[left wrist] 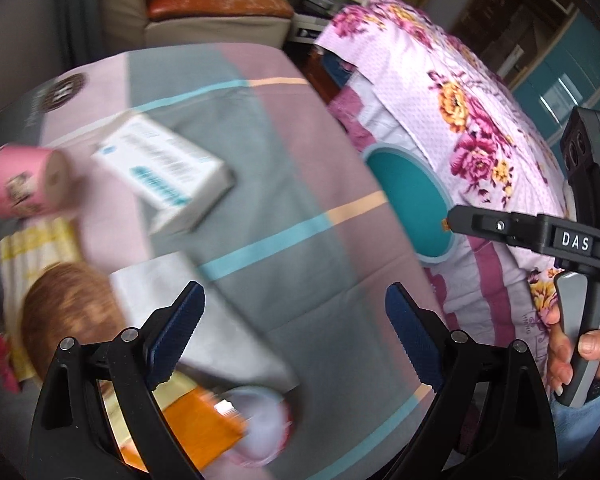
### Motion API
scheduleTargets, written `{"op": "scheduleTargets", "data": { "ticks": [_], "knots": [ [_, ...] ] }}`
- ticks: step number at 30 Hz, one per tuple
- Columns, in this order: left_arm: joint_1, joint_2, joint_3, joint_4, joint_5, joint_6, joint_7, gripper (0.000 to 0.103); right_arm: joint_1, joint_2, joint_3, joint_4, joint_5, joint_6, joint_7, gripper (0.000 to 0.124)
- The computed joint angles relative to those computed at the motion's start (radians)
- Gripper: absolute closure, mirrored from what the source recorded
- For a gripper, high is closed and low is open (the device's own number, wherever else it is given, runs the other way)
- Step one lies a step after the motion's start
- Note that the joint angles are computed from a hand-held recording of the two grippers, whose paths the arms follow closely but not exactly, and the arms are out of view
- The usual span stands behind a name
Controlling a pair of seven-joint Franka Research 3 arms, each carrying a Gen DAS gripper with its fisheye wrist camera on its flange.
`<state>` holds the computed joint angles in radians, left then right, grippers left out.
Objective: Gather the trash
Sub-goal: 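Grasp the coconut shell with the left gripper while the right grasps the medicine box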
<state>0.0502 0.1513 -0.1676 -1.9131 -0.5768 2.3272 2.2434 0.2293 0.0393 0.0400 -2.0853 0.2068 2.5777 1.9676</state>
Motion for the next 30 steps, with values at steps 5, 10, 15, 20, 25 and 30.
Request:
{"op": "scheduleTargets", "data": {
  "ticks": [5, 10, 15, 20, 25, 30],
  "knots": [
    [0.048, -0.029, 0.040, -0.031, -0.018, 0.005, 0.033, 0.011, 0.038, 0.040, 0.025, 0.069, -0.023, -0.057, -0.001, 0.048],
    [0.094, -0.028, 0.075, -0.044, -0.010, 0.018, 0.032, 0.011, 0.072, 0.090, 0.043, 0.135, 0.001, -0.107, -0.031, 0.048],
    [0.139, -0.020, 0.094, -0.055, 0.005, 0.007, 0.014, 0.011, 0.108, 0.148, 0.056, 0.206, 0.018, -0.157, -0.057, 0.048],
    [0.165, -0.001, 0.096, -0.052, 0.015, 0.001, 0.010, 0.011, 0.141, 0.206, 0.059, 0.279, 0.011, -0.202, -0.069, 0.048],
    [0.176, 0.019, 0.082, -0.040, -0.005, 0.020, 0.039, 0.011, 0.157, 0.231, 0.055, 0.299, 0.015, -0.206, -0.054, 0.048],
    [0.176, 0.057, 0.070, -0.007, 0.008, 0.030, 0.011, 0.018, 0.161, 0.252, 0.045, 0.324, 0.001, -0.225, -0.033, 0.048]
  ]
}}
